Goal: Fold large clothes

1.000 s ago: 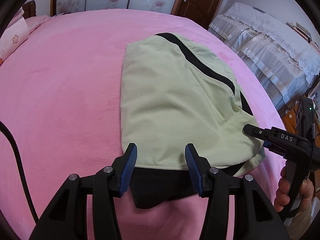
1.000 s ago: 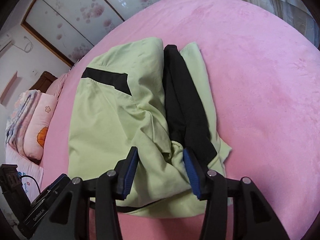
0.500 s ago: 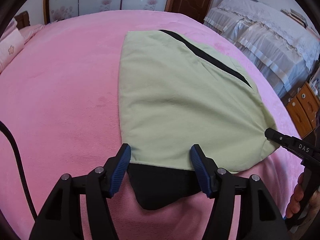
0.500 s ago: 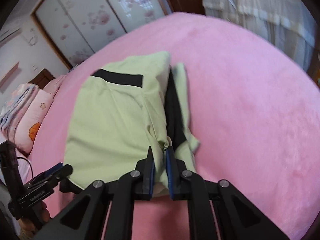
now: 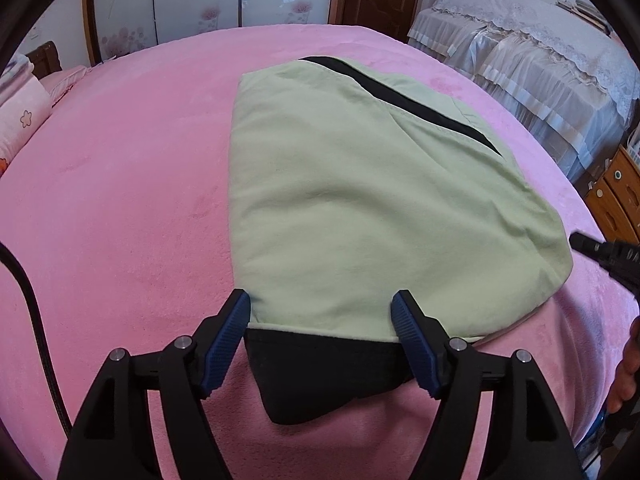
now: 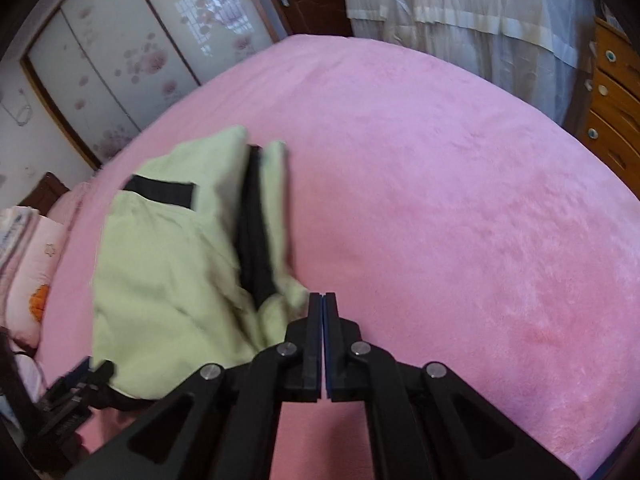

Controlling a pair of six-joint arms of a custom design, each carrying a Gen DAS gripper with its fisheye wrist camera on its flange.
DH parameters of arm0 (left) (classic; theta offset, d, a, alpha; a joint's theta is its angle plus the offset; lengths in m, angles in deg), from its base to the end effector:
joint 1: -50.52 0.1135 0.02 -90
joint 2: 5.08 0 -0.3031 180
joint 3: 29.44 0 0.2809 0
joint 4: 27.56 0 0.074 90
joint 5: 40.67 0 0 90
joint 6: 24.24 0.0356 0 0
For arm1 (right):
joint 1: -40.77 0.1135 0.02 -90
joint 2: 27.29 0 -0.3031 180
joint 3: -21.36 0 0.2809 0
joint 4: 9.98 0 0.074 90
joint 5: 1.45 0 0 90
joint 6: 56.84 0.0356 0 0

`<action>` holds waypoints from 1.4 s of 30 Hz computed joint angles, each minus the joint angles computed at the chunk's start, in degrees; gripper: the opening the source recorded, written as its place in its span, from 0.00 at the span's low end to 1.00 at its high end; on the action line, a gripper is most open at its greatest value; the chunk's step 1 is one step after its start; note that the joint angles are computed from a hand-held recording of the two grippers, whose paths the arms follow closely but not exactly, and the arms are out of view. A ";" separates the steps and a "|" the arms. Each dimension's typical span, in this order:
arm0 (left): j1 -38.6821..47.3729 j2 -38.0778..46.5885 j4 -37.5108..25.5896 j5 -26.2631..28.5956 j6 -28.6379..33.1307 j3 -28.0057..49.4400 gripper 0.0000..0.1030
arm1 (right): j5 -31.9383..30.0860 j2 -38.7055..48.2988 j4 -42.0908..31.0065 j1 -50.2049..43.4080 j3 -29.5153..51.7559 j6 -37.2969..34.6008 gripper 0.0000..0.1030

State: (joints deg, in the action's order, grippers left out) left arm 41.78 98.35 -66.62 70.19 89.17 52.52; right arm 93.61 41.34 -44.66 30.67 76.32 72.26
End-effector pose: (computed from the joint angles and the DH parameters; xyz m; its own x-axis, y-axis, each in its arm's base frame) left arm 0.3980 -0.0740 0.2121 -0.6645 0.4778 -0.5746 0.6311 0.7706 -0.0890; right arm 0.2507 -0.0479 0.2476 -0.4243 0.7137 -0.5573 0.6443 0.6704 0.3680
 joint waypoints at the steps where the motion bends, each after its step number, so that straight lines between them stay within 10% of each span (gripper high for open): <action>1: -0.10 -0.03 -0.12 -0.07 -0.18 0.10 0.69 | -1.88 1.17 0.78 -0.09 1.37 -0.93 0.02; 7: 0.25 0.13 -0.67 0.40 -0.24 0.45 0.69 | -2.47 13.08 0.00 3.61 12.82 -6.27 0.49; 11: -0.02 0.38 -0.65 0.36 -0.64 0.69 0.69 | -4.68 21.43 -0.59 2.64 16.72 -8.62 0.48; 13: -0.06 0.38 -1.28 0.67 -0.55 0.99 0.69 | -6.27 21.23 -0.29 1.65 14.90 -8.82 0.13; 15: 0.04 0.28 -2.76 1.73 0.22 1.68 0.69 | -5.77 17.12 -0.06 1.02 12.74 -7.22 0.04; 24: -2.82 -3.11 5.55 -2.07 4.28 -5.53 0.74 | -1.24 17.30 -1.40 1.99 10.35 -6.22 0.05; 34: 0.56 3.66 -17.74 8.36 5.14 13.39 0.74 | -0.56 15.28 -7.94 2.43 16.52 -10.34 0.17; 42: 0.45 9.90 -17.64 7.23 1.30 28.03 0.74 | -3.51 22.31 -4.96 4.10 28.38 -13.71 0.26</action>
